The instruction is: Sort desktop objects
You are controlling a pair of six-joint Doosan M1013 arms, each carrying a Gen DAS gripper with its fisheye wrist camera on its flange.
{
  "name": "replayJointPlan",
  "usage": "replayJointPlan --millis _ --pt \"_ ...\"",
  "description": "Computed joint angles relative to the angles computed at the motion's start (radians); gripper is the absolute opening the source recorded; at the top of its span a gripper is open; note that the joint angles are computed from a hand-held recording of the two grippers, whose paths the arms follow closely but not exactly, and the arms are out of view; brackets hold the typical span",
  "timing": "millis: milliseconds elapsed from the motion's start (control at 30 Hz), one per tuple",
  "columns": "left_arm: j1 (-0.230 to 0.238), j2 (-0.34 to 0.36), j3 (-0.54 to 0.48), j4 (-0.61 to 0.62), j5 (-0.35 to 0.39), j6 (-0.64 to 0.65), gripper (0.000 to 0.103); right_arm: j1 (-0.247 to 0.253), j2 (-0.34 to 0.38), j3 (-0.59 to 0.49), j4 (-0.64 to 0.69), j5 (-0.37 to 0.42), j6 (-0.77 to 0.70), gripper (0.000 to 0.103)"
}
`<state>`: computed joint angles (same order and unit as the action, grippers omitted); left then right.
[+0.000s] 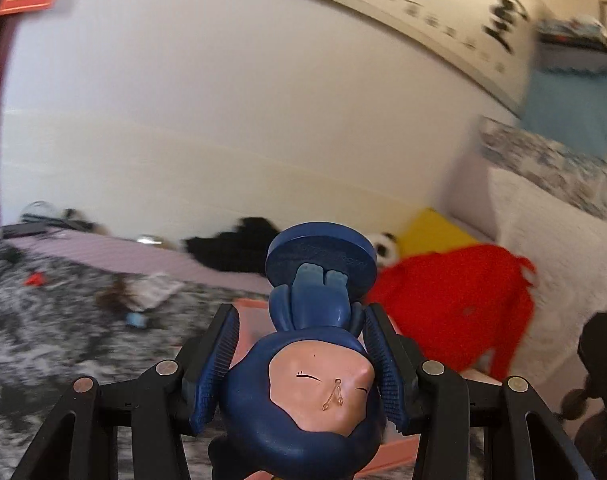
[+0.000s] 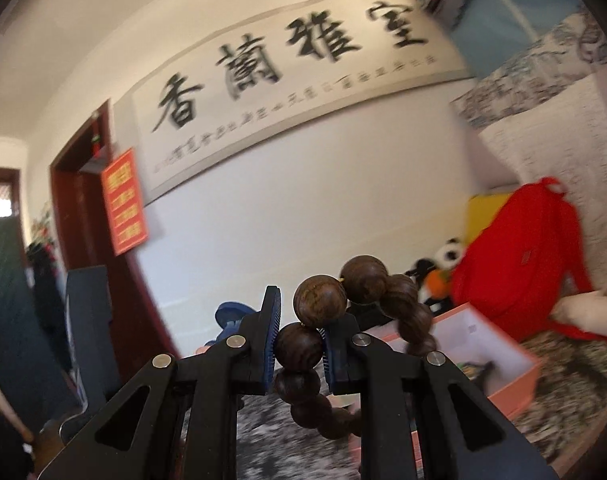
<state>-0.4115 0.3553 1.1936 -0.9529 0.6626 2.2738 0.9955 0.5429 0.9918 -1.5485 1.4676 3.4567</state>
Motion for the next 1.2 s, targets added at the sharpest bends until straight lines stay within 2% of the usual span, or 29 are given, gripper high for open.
replayJointPlan --millis 167,267,433,467,500,533,567,600,633,667,733,833,933,1000,1133,1200 --pt "-0.048 0.03 -0.06 -0.01 0.043 0.009 0.055 -0.026 -0.084 0.125 -0.007 0.056 0.066 0.019" --pt "-0.071 0.067 -0.125 -0.01 0.056 0.002 0.055 -0.063 -0.123 0.175 -0.001 0.039 0.082 0.019" --pt "-0.096 0.178 -0.278 0.072 0.086 -0.097 0.055 -0.159 -0.168 0.238 0.041 -0.078 0.131 0.019" --pt "-0.101 0.205 -0.312 0.102 0.105 -0.127 0.055 -0.184 -0.172 0.247 0.062 -0.112 0.147 0.02" --pt "-0.108 0.25 -0.374 0.171 0.162 -0.185 0.055 -0.209 -0.176 0.256 0.084 -0.146 0.162 0.02" --pt "-0.116 0.299 -0.444 0.234 0.224 -0.239 0.056 -0.238 -0.178 0.257 0.148 -0.18 0.163 0.025" --pt "-0.123 0.35 -0.521 0.289 0.292 -0.288 0.061 -0.276 -0.177 0.258 0.264 -0.216 0.157 0.038" --pt "-0.129 0.386 -0.572 0.337 0.343 -0.331 0.083 -0.318 -0.174 0.252 0.394 -0.251 0.133 0.083" --pt "-0.142 0.435 -0.644 0.437 0.411 -0.396 0.091 -0.359 -0.17 0.247 0.523 -0.279 0.105 0.103" --pt "-0.155 0.489 -0.726 0.526 0.488 -0.45 0.092 -0.391 -0.166 0.246 0.632 -0.294 0.085 0.103" --pt "-0.172 0.546 -0.81 0.626 0.565 -0.473 0.093 -0.434 -0.161 0.251 0.776 -0.3 0.05 0.103" --pt "-0.179 0.636 -0.953 0.67 0.676 -0.522 0.094 -0.466 -0.165 0.265 0.828 -0.298 0.039 0.103" --pt "-0.177 0.655 -0.975 0.661 0.677 -0.527 0.096 -0.472 -0.164 0.258 0.811 -0.275 0.052 0.103" --pt "-0.173 0.635 -0.93 0.664 0.65 -0.53 0.096 -0.473 -0.159 0.25 0.814 -0.27 0.041 0.103" --pt "-0.163 0.578 -0.838 0.685 0.574 -0.543 0.097 -0.455 -0.143 0.225 0.811 -0.262 0.019 0.103" --pt "-0.163 0.527 -0.756 0.735 0.496 -0.542 0.097 -0.432 -0.124 0.204 0.795 -0.235 0.01 0.103"
